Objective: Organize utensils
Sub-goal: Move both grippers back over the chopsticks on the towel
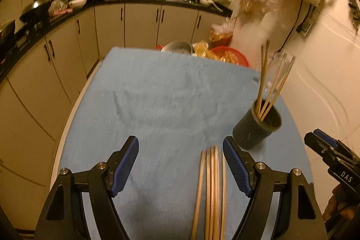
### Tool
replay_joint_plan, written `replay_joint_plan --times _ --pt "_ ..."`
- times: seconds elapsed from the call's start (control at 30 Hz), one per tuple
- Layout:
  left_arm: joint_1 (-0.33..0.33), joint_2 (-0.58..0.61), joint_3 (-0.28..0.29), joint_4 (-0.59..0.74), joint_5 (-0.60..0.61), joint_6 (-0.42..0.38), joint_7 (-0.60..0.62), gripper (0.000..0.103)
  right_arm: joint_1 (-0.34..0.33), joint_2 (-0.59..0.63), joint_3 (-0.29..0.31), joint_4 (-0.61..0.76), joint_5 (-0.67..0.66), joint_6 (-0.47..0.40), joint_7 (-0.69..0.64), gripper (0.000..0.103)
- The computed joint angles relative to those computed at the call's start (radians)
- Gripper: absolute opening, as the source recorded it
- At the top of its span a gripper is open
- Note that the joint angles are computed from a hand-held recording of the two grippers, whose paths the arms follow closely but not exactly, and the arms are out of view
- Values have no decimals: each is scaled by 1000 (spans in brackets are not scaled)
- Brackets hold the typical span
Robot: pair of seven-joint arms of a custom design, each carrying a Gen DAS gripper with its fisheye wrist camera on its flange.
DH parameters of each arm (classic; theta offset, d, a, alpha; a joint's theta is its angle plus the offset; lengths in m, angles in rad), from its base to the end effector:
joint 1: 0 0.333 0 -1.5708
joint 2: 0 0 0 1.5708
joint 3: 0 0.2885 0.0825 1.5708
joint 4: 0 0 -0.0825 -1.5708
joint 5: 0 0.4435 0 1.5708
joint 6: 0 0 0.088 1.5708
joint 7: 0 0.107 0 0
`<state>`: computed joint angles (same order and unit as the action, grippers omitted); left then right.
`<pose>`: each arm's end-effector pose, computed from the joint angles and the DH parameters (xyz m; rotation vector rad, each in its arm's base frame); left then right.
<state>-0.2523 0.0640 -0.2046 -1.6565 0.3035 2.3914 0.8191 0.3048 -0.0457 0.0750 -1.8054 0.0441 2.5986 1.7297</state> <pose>0.6191 -0.2973 0.6032 -2.0007 1.7224 -0.8403 0.6118 0.2443 0.6166 -1.8167 1.4933 -0.4803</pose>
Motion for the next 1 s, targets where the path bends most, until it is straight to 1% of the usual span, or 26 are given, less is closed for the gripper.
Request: replay_joint_plan --times 0.07,0.17,0.27,0.33,0.43,0.53,0.63,0.7,0.8,0.87,0.93,0.97,1.0 --pt "2 0 -5 -12 -59 -13 37 78 5 4 0 -6 47 -35 -37 68" --pt "-2 34 -12 8 -134 -58 109 78 12 26 4 0 109 -92 -100 68" --pt "-12 47 -13 5 -157 -73 142 78 12 50 7 8 193 -140 -153 68" --pt "-20 57 -14 7 -163 -87 163 78 9 73 10 24 218 -167 -161 68" --pt "-29 56 -12 -8 -156 -108 178 78 7 86 16 24 197 -181 -159 68" --pt "-31 64 -11 -14 -168 -128 195 77 7 88 20 22 182 -176 -149 68" --pt "-29 64 -12 -30 -195 -131 233 77 5 95 19 33 174 -176 -141 68" --pt "-35 77 -15 -24 -188 -140 248 76 4 101 20 40 164 -178 -136 68" --pt "-43 114 -13 14 -181 -165 270 71 2 102 21 46 158 -186 -133 68" --pt "-54 143 -8 44 -160 -185 265 63 1 105 21 49 158 -190 -134 68" --pt "-62 181 1 86 -147 -217 256 61 1 114 23 58 155 -196 -136 68" --pt "-66 182 6 83 -130 -200 254 61 1 119 23 63 153 -199 -137 68" --pt "-75 199 11 105 -99 -216 255 60 2 125 25 71 150 -203 -136 68"
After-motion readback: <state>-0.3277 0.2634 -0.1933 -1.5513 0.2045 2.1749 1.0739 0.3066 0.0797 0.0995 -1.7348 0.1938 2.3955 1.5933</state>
